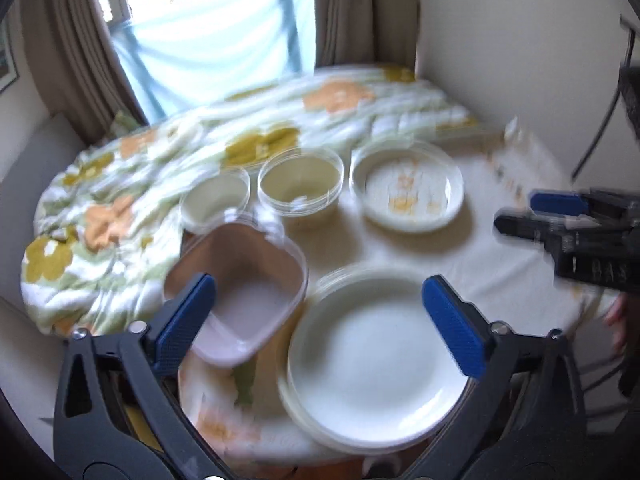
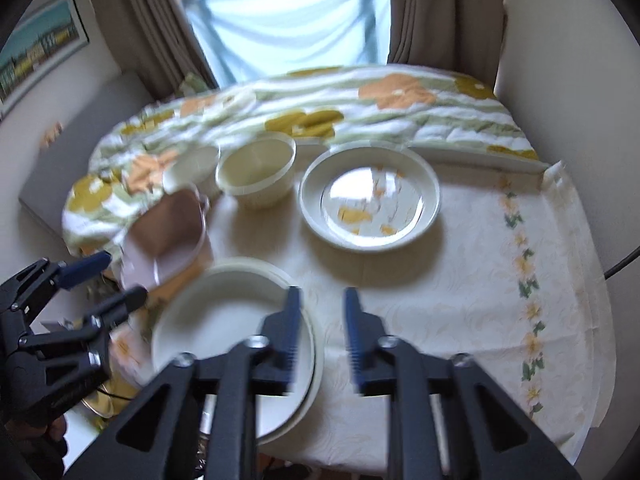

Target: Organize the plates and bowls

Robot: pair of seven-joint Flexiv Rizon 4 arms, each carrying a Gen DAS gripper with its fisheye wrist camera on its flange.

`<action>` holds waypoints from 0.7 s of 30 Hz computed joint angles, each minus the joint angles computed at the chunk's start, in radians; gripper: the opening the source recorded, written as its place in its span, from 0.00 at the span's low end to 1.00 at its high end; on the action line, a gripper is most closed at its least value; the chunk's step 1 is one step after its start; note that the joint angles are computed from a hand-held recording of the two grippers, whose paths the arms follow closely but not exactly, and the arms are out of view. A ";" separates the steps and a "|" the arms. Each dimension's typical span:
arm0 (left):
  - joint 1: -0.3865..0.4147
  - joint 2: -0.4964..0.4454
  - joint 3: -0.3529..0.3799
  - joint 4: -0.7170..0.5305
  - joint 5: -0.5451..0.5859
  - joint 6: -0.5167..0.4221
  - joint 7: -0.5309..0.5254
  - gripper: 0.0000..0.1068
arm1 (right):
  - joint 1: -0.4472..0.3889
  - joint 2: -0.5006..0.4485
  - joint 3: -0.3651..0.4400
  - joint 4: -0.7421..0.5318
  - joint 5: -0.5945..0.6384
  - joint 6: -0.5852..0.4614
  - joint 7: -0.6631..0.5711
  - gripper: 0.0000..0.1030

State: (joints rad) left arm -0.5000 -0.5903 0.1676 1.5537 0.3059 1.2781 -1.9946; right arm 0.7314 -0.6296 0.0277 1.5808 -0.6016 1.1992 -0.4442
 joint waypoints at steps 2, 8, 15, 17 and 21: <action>0.042 -0.032 -0.061 -0.053 -0.056 -0.007 0.046 0.96 | -0.026 0.014 -0.006 0.011 -0.005 0.046 -0.023 1.00; 0.083 -0.169 -0.144 -0.224 -0.243 -0.115 0.064 0.96 | -0.171 -0.010 0.102 -0.066 0.123 -0.015 -0.280 1.00; 0.066 -0.346 -0.136 -0.454 -0.362 -0.257 -0.077 0.96 | -0.315 -0.186 0.254 -0.353 0.329 -0.216 -0.702 1.00; 0.064 -0.409 -0.130 -0.540 -0.381 -0.317 -0.133 0.96 | -0.358 -0.260 0.316 -0.461 0.406 -0.285 -0.818 1.00; 0.078 -0.534 -0.148 -0.703 -0.414 -0.414 -0.197 0.88 | -0.395 -0.416 0.398 -0.699 0.517 -0.440 -0.989 0.91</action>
